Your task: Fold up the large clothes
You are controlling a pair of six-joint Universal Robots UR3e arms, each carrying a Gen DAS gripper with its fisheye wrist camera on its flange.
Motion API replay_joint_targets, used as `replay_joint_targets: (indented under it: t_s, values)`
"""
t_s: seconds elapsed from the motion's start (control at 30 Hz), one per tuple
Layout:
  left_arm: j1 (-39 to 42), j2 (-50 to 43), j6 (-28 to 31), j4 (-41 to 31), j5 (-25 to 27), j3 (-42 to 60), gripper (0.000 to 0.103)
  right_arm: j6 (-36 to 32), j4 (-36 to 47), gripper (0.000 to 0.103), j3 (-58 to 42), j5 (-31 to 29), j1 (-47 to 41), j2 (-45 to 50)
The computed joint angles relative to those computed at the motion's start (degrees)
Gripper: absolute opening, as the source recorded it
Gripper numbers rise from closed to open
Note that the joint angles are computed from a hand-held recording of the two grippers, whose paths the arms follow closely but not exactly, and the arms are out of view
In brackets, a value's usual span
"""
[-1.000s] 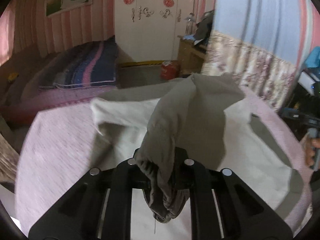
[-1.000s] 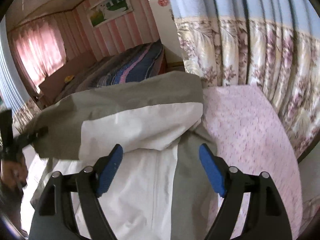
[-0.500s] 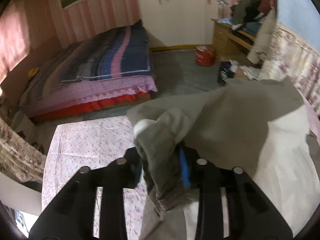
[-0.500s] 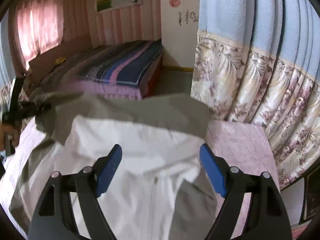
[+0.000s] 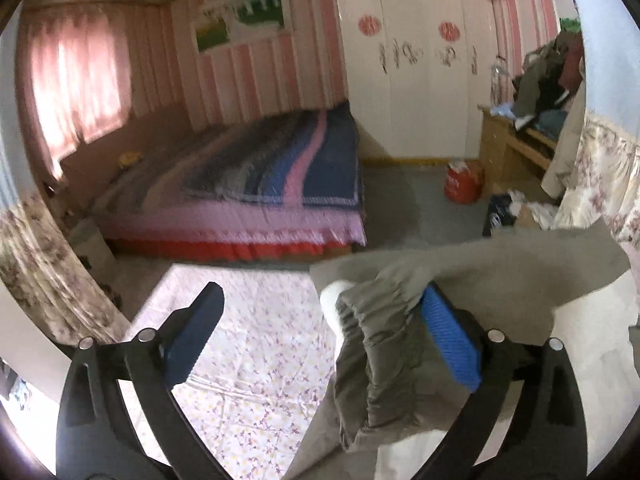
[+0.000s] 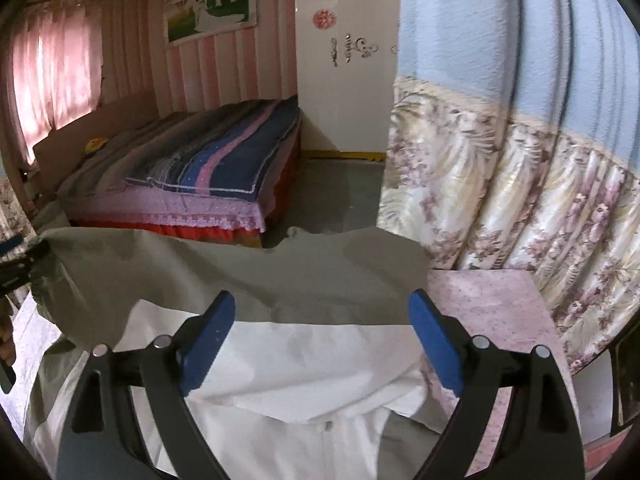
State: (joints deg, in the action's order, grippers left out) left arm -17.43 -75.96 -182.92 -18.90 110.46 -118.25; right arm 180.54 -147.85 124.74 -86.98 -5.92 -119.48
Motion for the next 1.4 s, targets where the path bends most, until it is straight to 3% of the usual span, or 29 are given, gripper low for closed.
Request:
replay_joint_targets:
  t_s: [0.1,0.2,0.23,0.3,0.37,0.6,1.03,1.4]
  values:
    - [-5.13,-0.82,-2.86,-0.10,8.74,3.23,0.100,1.23,-1.61,0.089,-0.74,-0.39,1.59,3.81]
    - [-5.83,-2.14,-3.66,-1.81,13.00,6.21,0.100,1.80,-2.99,0.089,-0.99,-0.13,1.98,6.27]
    - [-5.71,-2.27,-3.60,-2.56,12.51,6.76,0.100,1.87,-3.76,0.089,-0.55,0.53,1.68,6.66]
    - [-4.39,-0.60,-1.92,-4.12,5.07,5.96,0.100,1.87,-4.44,0.089,0.21,1.78,1.23,6.91]
    - [-5.05,-0.80,0.06,-4.51,0.85,4.59,0.100,1.22,-4.85,0.089,0.78,2.83,1.12,8.13]
    - [-11.99,-10.02,-0.88,-1.23,0.36,0.48,0.100,-0.06,-8.55,0.089,2.51,3.23,1.83,13.18]
    - [-8.93,-19.69,-1.63,3.76,0.63,2.20,0.100,-0.39,-14.03,0.091,3.39,2.91,1.79,19.68]
    - [-8.59,-22.17,-1.44,5.55,1.11,2.86,0.100,-0.51,-17.04,0.095,3.22,0.85,3.52,23.33]
